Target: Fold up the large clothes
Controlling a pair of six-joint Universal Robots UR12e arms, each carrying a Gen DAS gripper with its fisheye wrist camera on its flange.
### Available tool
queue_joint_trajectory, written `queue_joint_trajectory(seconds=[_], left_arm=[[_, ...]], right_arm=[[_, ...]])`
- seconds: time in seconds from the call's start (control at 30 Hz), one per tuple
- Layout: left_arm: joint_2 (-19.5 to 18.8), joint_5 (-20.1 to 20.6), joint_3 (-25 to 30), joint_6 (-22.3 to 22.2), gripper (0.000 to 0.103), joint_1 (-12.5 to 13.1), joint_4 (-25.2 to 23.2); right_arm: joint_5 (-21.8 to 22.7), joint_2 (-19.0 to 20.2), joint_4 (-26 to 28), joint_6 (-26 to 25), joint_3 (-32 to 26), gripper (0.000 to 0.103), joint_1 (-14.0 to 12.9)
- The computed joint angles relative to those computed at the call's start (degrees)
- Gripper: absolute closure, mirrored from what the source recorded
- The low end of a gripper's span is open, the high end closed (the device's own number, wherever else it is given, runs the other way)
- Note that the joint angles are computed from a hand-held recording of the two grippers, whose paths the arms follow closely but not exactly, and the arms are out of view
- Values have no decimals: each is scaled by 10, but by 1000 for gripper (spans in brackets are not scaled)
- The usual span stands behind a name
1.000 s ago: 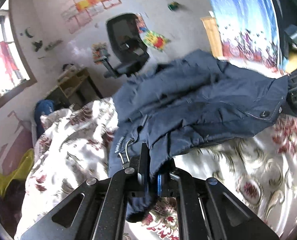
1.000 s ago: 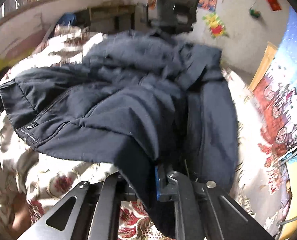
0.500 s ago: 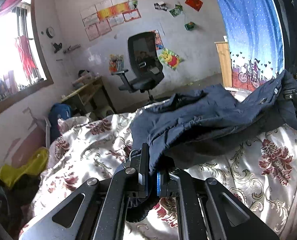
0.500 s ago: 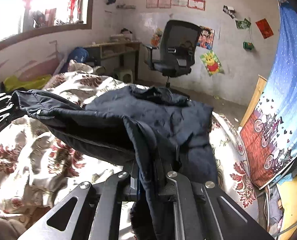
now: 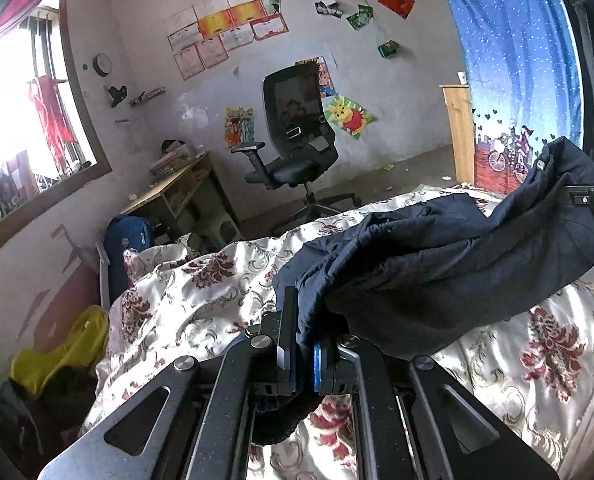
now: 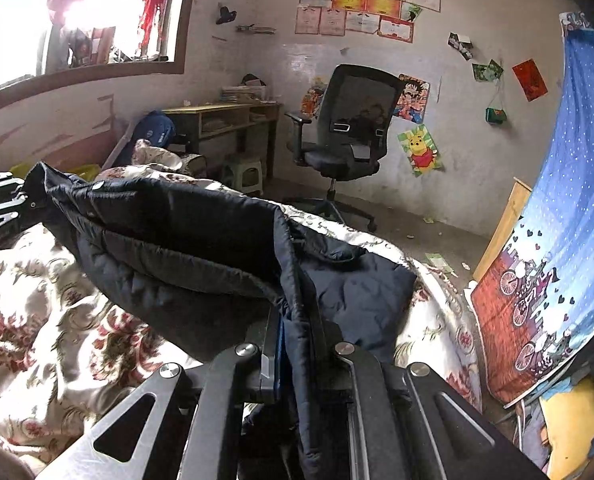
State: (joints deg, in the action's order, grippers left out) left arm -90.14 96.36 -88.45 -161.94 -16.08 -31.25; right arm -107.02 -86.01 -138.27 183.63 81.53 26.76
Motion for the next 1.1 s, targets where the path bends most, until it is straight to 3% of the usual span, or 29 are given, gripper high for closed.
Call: queue_joint_trajectory(seconds=[0.27, 0.47, 0.6, 0.8, 0.93, 1.03, 1.1], left_arm=[[-81, 19, 99, 12, 98, 0, -54], [-159, 9, 166, 5, 97, 15, -41], [-206, -11, 211, -10, 98, 24, -58], [-263, -6, 256, -5, 97, 30, -64], [-290, -8, 273, -10, 97, 32, -82], [-299, -29, 271, -29, 97, 37, -87], [-299, -42, 266, -42, 96, 41, -89]], right_arm=[[9, 53, 39, -33, -64, 95, -31], [4, 121, 67, -65, -141, 95, -51], [17, 158, 79, -60, -173, 95, -67], [31, 203, 69, -55, -194, 94, -85], [16, 228, 64, -51, -204, 91, -88], [14, 233, 44, -36, -198, 79, -92], [52, 224, 16, -16, -179, 59, -101]])
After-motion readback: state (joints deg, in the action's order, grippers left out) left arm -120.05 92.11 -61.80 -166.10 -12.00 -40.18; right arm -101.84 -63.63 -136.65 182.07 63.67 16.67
